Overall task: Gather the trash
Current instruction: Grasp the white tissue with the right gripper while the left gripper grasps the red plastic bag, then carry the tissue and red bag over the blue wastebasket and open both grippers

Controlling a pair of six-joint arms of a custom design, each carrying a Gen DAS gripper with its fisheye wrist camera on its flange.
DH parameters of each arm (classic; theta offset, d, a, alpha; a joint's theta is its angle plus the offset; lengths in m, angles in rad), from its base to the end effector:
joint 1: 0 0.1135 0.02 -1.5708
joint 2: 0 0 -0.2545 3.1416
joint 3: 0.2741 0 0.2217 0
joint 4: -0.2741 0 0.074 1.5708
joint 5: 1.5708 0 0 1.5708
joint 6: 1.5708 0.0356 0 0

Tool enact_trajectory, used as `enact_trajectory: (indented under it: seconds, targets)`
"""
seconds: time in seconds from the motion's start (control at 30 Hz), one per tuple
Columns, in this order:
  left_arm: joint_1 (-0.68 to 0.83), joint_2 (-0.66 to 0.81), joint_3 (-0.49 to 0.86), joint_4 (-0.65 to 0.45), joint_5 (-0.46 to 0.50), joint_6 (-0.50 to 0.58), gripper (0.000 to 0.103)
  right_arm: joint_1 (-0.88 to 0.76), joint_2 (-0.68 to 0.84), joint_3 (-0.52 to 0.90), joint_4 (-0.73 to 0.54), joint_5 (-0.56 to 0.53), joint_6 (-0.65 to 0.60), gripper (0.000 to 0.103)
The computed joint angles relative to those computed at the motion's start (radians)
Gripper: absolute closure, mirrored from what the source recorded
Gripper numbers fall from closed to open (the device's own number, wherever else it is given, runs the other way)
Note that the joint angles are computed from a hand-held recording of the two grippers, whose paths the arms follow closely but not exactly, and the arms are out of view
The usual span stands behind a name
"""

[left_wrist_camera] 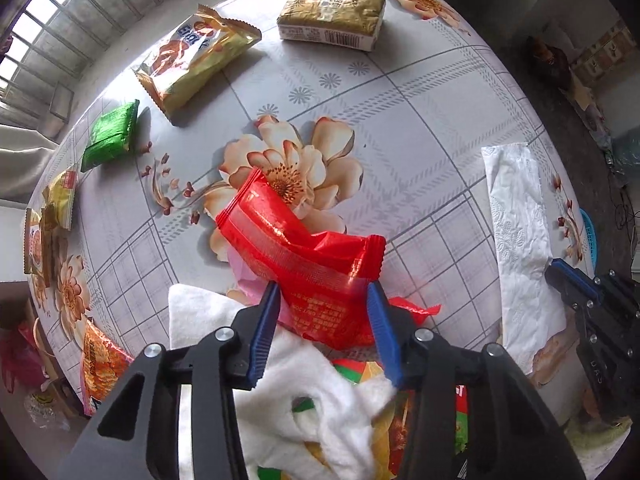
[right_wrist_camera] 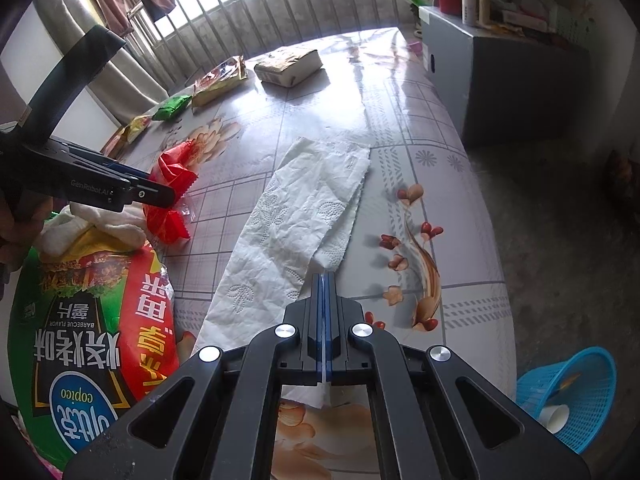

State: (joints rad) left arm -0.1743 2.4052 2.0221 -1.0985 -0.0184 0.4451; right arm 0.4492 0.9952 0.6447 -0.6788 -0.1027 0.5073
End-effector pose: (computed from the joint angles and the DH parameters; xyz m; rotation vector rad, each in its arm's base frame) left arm 0.4322 -0.0754 0.1512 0.9300 2.9104 0.0462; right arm 0.1416 0.0723 0.2163 0.0395 2.6694 0.4628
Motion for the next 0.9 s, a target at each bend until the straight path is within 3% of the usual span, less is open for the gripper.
enact_trajectory:
  seconds: [0.3, 0.67, 0.9]
  targets:
    - [0.015, -0.074, -0.105, 0.089, 0.029, 0.001, 0.076, -0.033, -0.034, -0.015, -0.001, -0.043, 0.012, 0.103]
    - [0.064, -0.190, -0.133, 0.121, 0.155, -0.024, 0.080, -0.091, -0.160, -0.016, -0.058, -0.098, 0.035, 0.103]
    - [0.072, -0.333, -0.275, 0.210, 0.202, -0.059, 0.081, -0.132, -0.264, 0.027, -0.141, -0.126, 0.041, 0.103]
